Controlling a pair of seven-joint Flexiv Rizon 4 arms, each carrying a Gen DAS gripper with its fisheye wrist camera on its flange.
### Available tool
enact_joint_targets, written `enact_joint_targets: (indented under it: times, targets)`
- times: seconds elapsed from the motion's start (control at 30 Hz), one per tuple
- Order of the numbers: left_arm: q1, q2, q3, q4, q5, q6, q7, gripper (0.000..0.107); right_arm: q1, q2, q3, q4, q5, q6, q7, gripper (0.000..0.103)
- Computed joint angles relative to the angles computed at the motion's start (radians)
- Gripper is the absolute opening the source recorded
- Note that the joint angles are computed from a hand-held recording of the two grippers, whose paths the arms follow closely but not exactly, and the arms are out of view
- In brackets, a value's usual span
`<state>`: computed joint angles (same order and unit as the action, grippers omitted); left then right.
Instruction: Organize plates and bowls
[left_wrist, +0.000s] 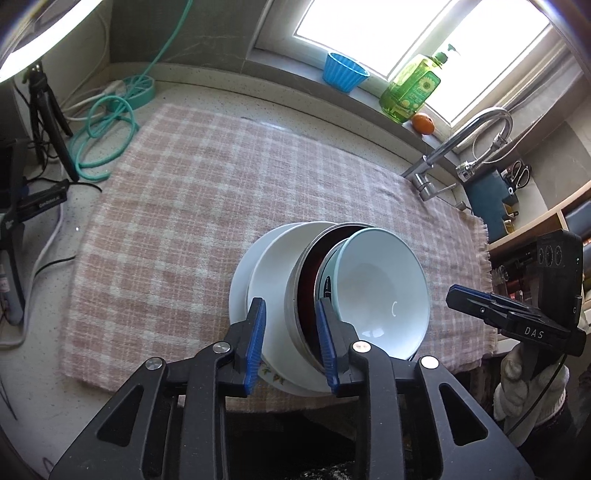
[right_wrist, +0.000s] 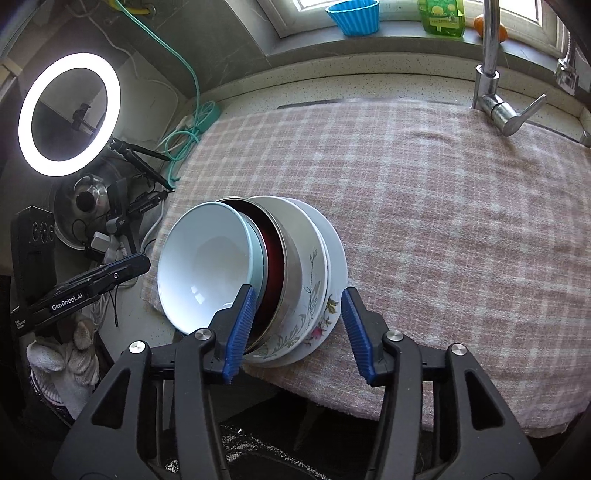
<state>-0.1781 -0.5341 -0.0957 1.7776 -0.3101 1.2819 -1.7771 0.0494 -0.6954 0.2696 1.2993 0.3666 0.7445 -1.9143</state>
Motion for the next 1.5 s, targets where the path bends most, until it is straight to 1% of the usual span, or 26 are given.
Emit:
enact_joint_targets:
  times: [0.07, 0.1, 0.13, 0.17, 0.23, 0.27, 0.3, 0.33, 0.37, 0.5, 0.6, 0.67, 0.7, 0.77, 0.83, 0.97, 1.1, 1.23, 1.33, 1.5]
  targets:
    - [-0.039, 0.011, 0.047, -0.003, 0.047, 0.011, -0.032, 0.039, -0.001, 0.024, -0.001, 0.038, 0.002, 0.05, -0.02, 0.055]
    - [-0.06, 0.016, 0.071, -0.008, 0.074, 0.013, -0.053, 0.046, -0.002, 0.036, 0.0, 0.056, 0.004, 0.078, -0.029, 0.057]
    - [-0.075, 0.02, 0.087, -0.01, 0.096, 0.018, -0.072, 0.05, -0.005, 0.047, 0.002, 0.074, 0.008, 0.103, -0.039, 0.063]
    - [-0.089, 0.024, 0.102, -0.01, 0.117, 0.024, -0.091, 0.05, -0.009, 0.059, 0.006, 0.09, 0.013, 0.126, -0.048, 0.066]
    - [-0.122, 0.027, 0.14, -0.021, 0.168, 0.027, -0.135, 0.052, -0.016, 0.08, 0.012, 0.12, 0.022, 0.169, -0.068, 0.068]
    - [-0.137, 0.029, 0.156, -0.025, 0.194, 0.027, -0.157, 0.053, -0.019, 0.092, 0.013, 0.138, 0.025, 0.193, -0.076, 0.071]
    - [-0.15, 0.031, 0.17, -0.028, 0.218, 0.03, -0.178, 0.057, -0.02, 0.104, 0.014, 0.157, 0.026, 0.219, -0.084, 0.073]
    - [-0.165, 0.034, 0.186, -0.032, 0.243, 0.03, -0.202, 0.062, -0.019, 0.117, 0.015, 0.177, 0.027, 0.245, -0.091, 0.078]
    - [-0.18, 0.037, 0.202, -0.035, 0.271, 0.031, -0.225, 0.064, -0.022, 0.128, 0.019, 0.196, 0.028, 0.271, -0.103, 0.081]
    - [-0.243, 0.049, 0.27, -0.056, 0.391, 0.012, -0.331, 0.067, -0.025, 0.177, 0.027, 0.277, 0.02, 0.371, -0.148, 0.083]
    - [-0.297, 0.062, 0.327, -0.079, 0.501, -0.016, -0.432, 0.072, -0.04, 0.208, 0.05, 0.333, 0.032, 0.446, -0.189, 0.089]
    - [-0.318, 0.078, 0.345, -0.083, 0.565, -0.025, -0.493, 0.075, -0.063, 0.224, 0.072, 0.355, 0.055, 0.466, -0.216, 0.092]
    - [-0.33, 0.086, 0.355, -0.084, 0.599, -0.03, -0.527, 0.079, -0.072, 0.23, 0.081, 0.362, 0.069, 0.469, -0.225, 0.093]
    - [-0.35, 0.097, 0.369, -0.092, 0.662, -0.048, -0.59, 0.08, -0.086, 0.241, 0.094, 0.374, 0.096, 0.476, -0.241, 0.097]
    - [-0.365, 0.108, 0.373, -0.099, 0.716, -0.071, -0.644, 0.08, -0.091, 0.249, 0.097, 0.383, 0.116, 0.487, -0.252, 0.097]
    - [-0.37, 0.122, 0.356, -0.111, 0.798, -0.116, -0.716, 0.08, -0.098, 0.26, 0.103, 0.394, 0.149, 0.512, -0.275, 0.098]
    - [-0.337, 0.137, 0.313, -0.105, 0.833, -0.127, -0.761, 0.08, -0.1, 0.259, 0.108, 0.388, 0.166, 0.51, -0.291, 0.098]
    - [-0.323, 0.152, 0.285, -0.113, 0.895, -0.157, -0.814, 0.08, -0.099, 0.258, 0.114, 0.388, 0.18, 0.52, -0.318, 0.098]
    - [-0.309, 0.159, 0.263, -0.117, 0.924, -0.173, -0.839, 0.08, -0.093, 0.258, 0.115, 0.391, 0.18, 0.53, -0.33, 0.099]
    - [-0.284, 0.163, 0.233, -0.117, 0.941, -0.181, -0.846, 0.08, -0.089, 0.258, 0.113, 0.394, 0.176, 0.532, -0.339, 0.099]
